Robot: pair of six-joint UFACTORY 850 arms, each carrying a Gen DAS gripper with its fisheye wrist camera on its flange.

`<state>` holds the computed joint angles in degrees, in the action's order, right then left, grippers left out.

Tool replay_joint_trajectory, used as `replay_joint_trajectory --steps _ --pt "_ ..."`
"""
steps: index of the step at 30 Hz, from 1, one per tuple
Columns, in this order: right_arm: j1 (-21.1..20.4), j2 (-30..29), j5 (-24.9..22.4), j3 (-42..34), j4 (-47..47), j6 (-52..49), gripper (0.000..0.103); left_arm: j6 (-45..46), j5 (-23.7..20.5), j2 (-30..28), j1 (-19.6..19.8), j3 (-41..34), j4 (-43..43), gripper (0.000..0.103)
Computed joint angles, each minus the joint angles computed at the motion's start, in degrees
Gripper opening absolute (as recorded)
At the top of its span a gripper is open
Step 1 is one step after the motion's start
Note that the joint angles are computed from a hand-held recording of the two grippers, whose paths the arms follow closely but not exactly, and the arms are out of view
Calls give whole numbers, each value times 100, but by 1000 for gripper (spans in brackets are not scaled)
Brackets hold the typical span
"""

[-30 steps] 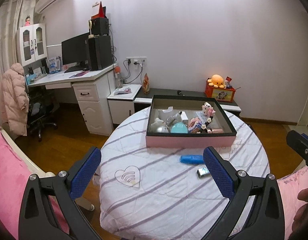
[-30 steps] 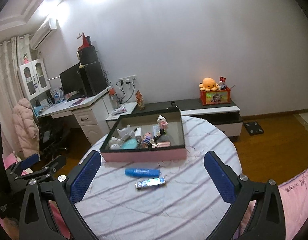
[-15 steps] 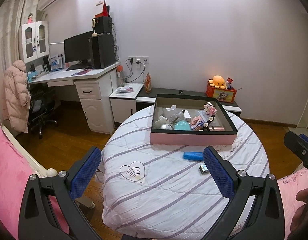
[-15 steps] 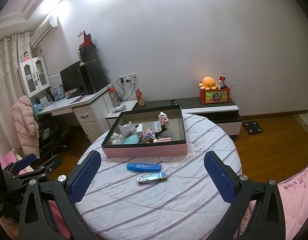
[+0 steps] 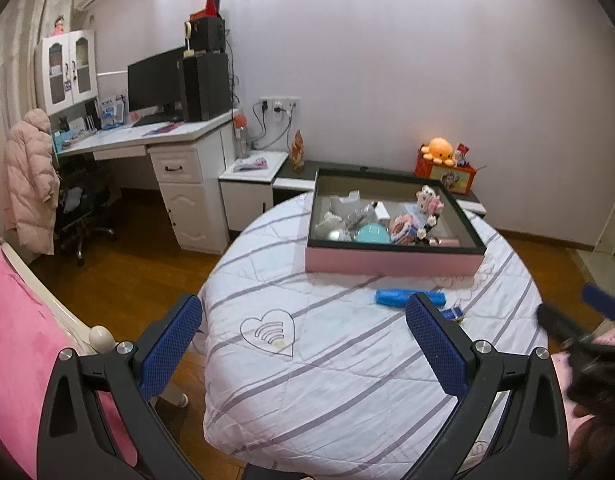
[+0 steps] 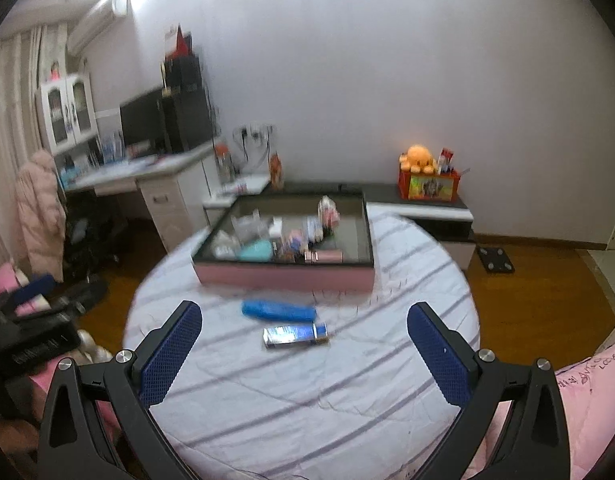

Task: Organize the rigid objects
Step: 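Withdraw both tools from the box back over the table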

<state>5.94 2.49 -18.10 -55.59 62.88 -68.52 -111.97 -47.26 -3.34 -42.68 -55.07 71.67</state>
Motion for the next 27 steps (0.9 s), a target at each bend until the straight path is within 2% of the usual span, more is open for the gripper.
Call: replay_joint_trajectory --steps 5,13,21,24,25,26,27 --pt "162 -679 -56 -224 -1186 979 103 133 304 -230 198 -53 -91 103" --pt "354 -1565 -133 -750 -2040 1890 103 493 752 -694 562 -250 -309 103" --pt "562 -2223 -235 -1280 -2910 2643 103 658 1125 -1067 828 -420 -439 103" --pt "622 -2369 -113 -1333 -3204 2881 103 737 1249 -1182 892 -475 -510 103" --pt "613 -2337 -22 -1280 -3038 2736 99 743 1298 -1215 912 -491 -513 103" --pt "601 -2305 33 -1251 -3014 2734 89 733 1336 -1235 925 -501 -502 103" --pt "578 -2278 61 -1232 -2909 2628 83 723 1398 -1266 943 -520 -497 103"
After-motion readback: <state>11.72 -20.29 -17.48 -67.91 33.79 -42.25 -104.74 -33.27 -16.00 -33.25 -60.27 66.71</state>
